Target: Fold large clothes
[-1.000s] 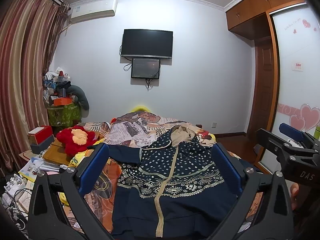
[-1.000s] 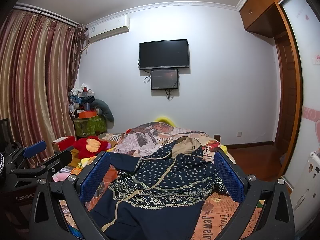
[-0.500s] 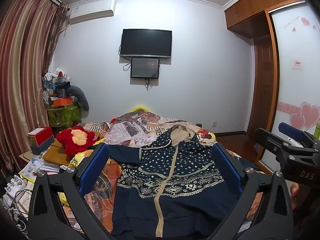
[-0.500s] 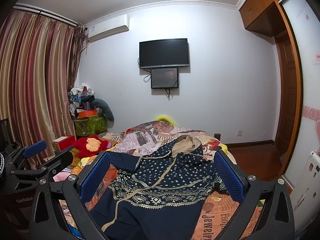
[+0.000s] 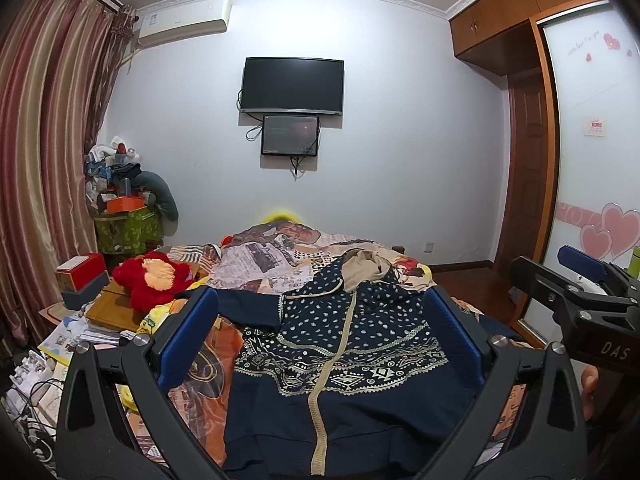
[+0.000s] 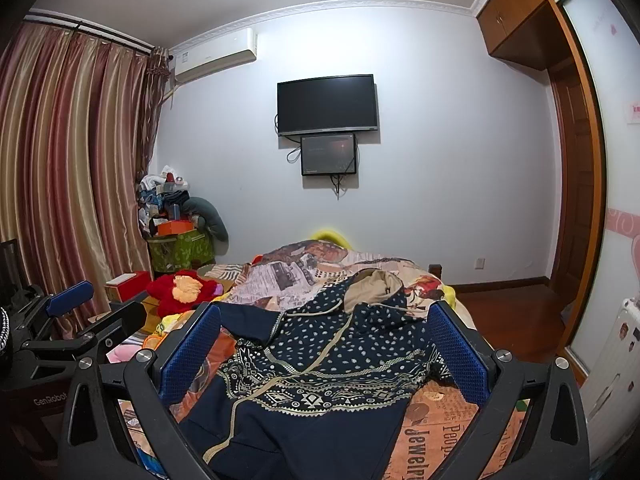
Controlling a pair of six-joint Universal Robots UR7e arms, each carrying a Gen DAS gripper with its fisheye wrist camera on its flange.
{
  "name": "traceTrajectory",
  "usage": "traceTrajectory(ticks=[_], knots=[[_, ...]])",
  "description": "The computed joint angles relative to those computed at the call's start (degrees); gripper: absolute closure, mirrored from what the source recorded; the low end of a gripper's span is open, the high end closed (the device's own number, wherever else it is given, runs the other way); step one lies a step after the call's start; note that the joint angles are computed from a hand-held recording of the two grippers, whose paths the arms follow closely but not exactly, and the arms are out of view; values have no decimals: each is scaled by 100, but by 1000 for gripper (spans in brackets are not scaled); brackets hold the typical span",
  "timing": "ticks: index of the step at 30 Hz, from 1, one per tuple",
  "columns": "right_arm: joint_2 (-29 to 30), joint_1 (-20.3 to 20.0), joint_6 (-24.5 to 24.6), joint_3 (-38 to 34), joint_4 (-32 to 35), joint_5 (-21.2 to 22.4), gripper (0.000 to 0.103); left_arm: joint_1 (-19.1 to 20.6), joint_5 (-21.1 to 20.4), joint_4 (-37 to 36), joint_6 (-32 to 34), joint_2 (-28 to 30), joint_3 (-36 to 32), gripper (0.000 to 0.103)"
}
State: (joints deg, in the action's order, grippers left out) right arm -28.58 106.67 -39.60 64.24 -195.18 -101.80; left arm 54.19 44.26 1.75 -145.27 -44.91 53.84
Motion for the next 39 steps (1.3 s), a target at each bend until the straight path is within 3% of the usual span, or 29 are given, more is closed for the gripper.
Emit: traceTrajectory(ticks=[31,39], knots=[[-39,-7,24,4,74,-11,0,-16,-2,138,-16,120,-181,0],[125,-95,66,-270,334,-81,0,138,61,712,-74,546,-1004,0]])
